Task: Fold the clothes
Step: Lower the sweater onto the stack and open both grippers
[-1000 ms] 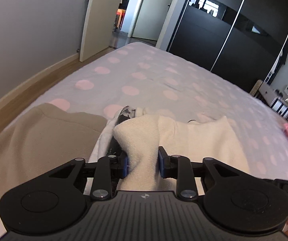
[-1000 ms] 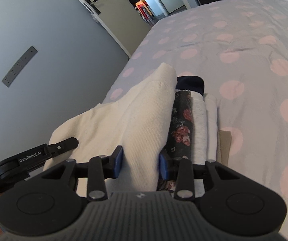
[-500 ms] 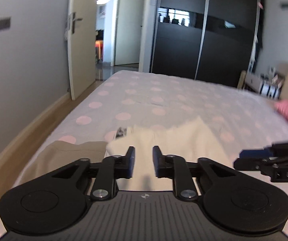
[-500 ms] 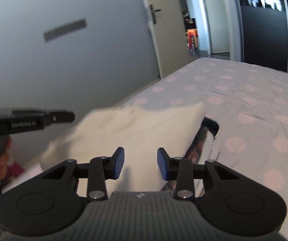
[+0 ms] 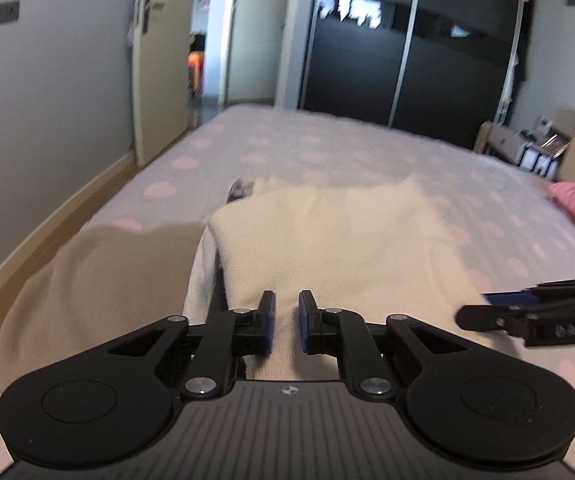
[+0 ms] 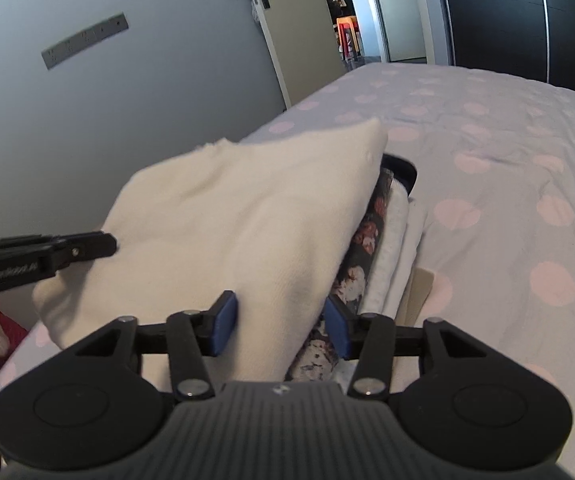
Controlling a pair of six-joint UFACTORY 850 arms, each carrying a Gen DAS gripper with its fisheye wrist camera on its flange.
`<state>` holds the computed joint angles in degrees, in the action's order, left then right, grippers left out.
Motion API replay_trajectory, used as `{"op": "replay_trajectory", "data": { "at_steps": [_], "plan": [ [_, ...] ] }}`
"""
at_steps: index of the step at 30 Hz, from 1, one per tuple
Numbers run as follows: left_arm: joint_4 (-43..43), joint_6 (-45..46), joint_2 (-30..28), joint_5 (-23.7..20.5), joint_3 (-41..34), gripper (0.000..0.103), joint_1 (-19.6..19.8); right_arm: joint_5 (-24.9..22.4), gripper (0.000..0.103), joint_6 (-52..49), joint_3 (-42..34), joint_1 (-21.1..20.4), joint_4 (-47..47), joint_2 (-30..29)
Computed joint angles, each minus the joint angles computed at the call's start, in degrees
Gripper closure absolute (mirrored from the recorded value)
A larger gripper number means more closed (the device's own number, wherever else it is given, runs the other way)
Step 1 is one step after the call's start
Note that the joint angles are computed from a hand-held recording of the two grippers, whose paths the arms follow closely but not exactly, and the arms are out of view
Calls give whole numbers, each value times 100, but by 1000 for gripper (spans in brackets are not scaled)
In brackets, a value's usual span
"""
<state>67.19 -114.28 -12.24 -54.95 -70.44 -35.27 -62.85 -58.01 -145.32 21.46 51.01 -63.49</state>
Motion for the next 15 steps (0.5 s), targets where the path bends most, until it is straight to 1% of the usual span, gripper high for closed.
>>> {"op": "replay_trajectory", "data": {
  "at_steps": [1,3,7,8,9,10,11,12,15],
  "plan": [
    [53,-10,49,-55,12,91,-77,22,56,-115,192,-42,123,139],
    [58,77,103,-194,4,91,-258,164,61,-852,1121,-151,471,710],
    [-54,339,74,-382,-34,91,-544,194,61,-2075,2572,-363,929,1591],
    [-100,353,49,-432,-28,91,-579,190,63,-2332,2863,-406,1003,1753],
    [-183,377,32,-425,-10,91,-590,262,68,-2640,3174,-431,1082,1915],
    [-260,340,29,-362,30,91,-583,311,74,-2760,3308,-426,1067,1969],
    [-308,231,30,-271,74,91,-569,359,89,-2870,3433,-420,1049,2017],
    [-328,96,33,-193,123,91,-559,409,91,-2978,3555,-413,1030,2063],
    [-363,-163,13,-112,194,91,-528,518,92,-2841,3644,-385,996,2067]
  ]
}}
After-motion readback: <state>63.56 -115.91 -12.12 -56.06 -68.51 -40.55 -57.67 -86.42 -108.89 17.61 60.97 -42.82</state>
